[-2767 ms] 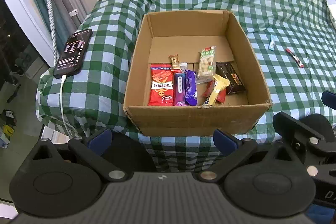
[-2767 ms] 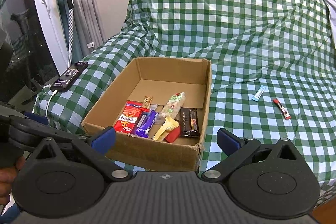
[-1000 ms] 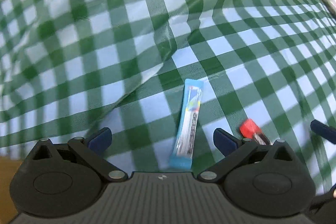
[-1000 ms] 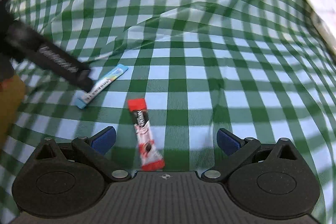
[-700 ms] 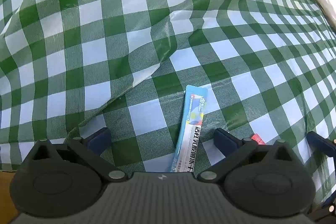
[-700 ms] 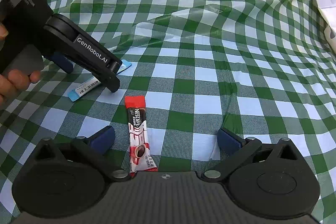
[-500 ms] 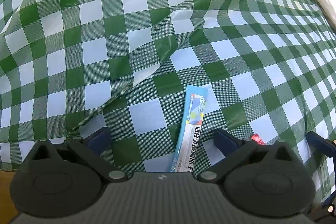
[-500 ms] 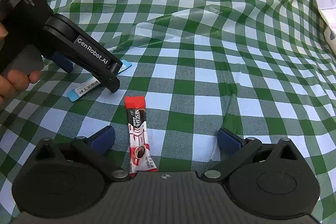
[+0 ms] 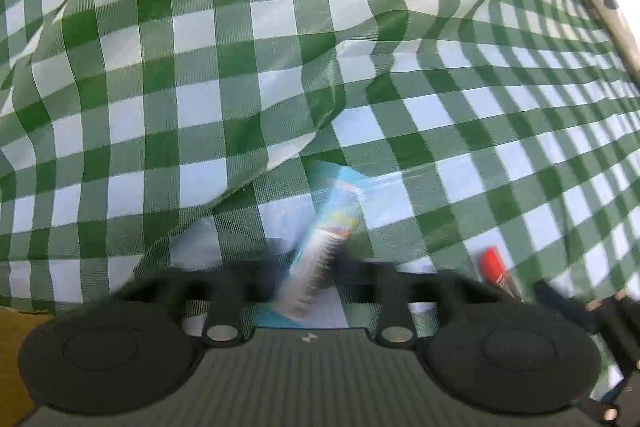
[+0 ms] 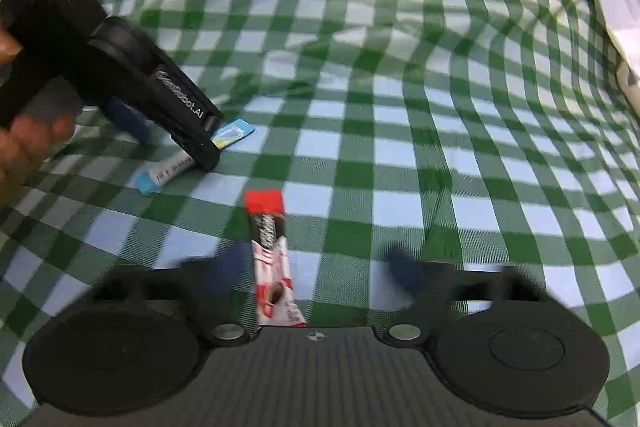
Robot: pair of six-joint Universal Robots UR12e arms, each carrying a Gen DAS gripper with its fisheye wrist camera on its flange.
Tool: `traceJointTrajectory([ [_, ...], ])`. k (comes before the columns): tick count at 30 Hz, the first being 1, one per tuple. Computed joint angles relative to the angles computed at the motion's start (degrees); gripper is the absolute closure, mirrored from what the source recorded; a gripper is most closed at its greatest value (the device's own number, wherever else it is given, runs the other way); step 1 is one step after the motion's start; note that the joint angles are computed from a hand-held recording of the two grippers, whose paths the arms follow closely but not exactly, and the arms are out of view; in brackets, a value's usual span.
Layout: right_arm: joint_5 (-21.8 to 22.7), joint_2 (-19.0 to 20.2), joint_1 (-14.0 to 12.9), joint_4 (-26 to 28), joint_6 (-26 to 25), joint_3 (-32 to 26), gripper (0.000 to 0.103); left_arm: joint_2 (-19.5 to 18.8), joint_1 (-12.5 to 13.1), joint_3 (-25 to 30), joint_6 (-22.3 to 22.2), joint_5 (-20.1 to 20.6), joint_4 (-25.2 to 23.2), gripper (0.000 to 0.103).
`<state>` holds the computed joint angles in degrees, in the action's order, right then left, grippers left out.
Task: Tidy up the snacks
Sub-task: 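Grasp the blue-white tube snack with the left tool while the right tool grasps the red coffee stick, then carry the tube snack and red coffee stick over the box with both tools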
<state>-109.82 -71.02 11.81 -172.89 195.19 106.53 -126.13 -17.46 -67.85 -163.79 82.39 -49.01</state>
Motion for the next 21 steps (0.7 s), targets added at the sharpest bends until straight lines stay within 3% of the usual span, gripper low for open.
traceJointTrajectory([
  [1,0.0,-0.1,0.1,0.6,-0.3,-0.1,0.077,0.0,0.2,0.4,-0.6,-0.3,-1.4,0.087],
  [3,-0.8,-0.4,0.4,2.8,0.0,-0.7,0.091,0.5,0.3,0.2,-0.8,0.0,-2.0,0.088],
  [10,-2.8,-3.8,1.4,8.1,8.8,-0.8,0.092,7.5,2.2,-5.7,-0.8,-5.2,-0.9,0.088],
  [12,-4.1,-5.4,2.5,7.8,11.1,-0.4,0.092,10.4,2.5,-8.2,0.1,-4.6,-0.1,0.088],
  [21,-8.9,-10.3,10.9,9.9,19.1,-2.5,0.092,24.6,7.0,-20.0,2.0,-5.7,0.3,0.088],
])
